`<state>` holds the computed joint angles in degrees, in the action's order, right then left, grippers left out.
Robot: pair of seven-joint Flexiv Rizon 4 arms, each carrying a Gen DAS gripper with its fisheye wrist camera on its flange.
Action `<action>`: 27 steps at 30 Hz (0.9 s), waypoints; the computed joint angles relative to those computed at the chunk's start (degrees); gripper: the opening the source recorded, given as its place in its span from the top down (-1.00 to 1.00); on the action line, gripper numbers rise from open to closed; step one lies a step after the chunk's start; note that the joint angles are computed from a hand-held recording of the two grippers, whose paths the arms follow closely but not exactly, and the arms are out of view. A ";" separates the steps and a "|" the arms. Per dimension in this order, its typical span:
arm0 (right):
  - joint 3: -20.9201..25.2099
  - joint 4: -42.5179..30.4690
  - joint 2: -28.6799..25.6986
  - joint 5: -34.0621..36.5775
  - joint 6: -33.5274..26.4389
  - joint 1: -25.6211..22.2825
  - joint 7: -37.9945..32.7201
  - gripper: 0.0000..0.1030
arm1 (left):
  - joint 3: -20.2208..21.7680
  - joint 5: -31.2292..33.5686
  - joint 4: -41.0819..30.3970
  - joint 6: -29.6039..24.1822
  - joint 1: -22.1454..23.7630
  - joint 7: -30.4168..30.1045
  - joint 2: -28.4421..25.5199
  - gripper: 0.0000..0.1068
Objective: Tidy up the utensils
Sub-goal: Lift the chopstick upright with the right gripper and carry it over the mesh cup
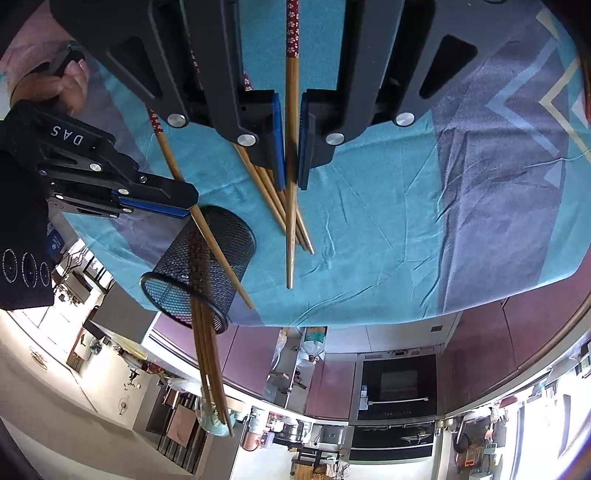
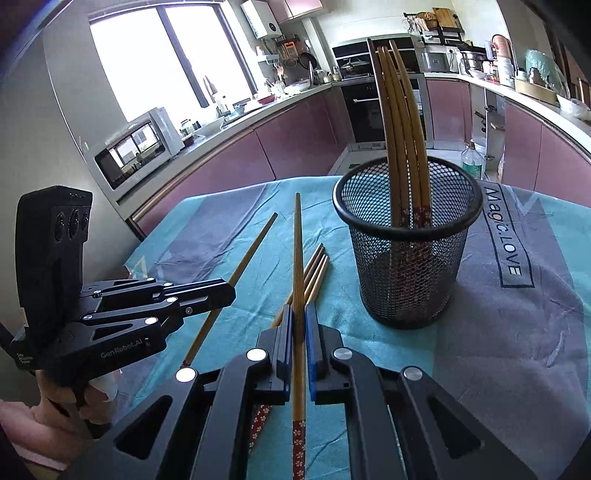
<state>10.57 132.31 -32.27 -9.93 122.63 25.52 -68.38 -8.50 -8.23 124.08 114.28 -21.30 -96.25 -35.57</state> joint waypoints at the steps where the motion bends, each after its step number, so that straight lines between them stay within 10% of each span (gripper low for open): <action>1: 0.19 0.24 0.26 0.00 0.62 -0.19 -0.04 0.89 | -1.31 1.22 0.42 0.62 1.44 -0.31 0.42 0.86; 27: -0.97 3.27 7.02 2.02 10.52 -2.26 -3.21 0.89 | -10.07 18.65 1.66 7.70 13.21 -11.95 10.55 0.86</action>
<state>9.60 135.58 -25.24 -7.91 133.15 23.26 -71.59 -18.57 10.41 125.74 121.98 -8.08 -108.20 -25.02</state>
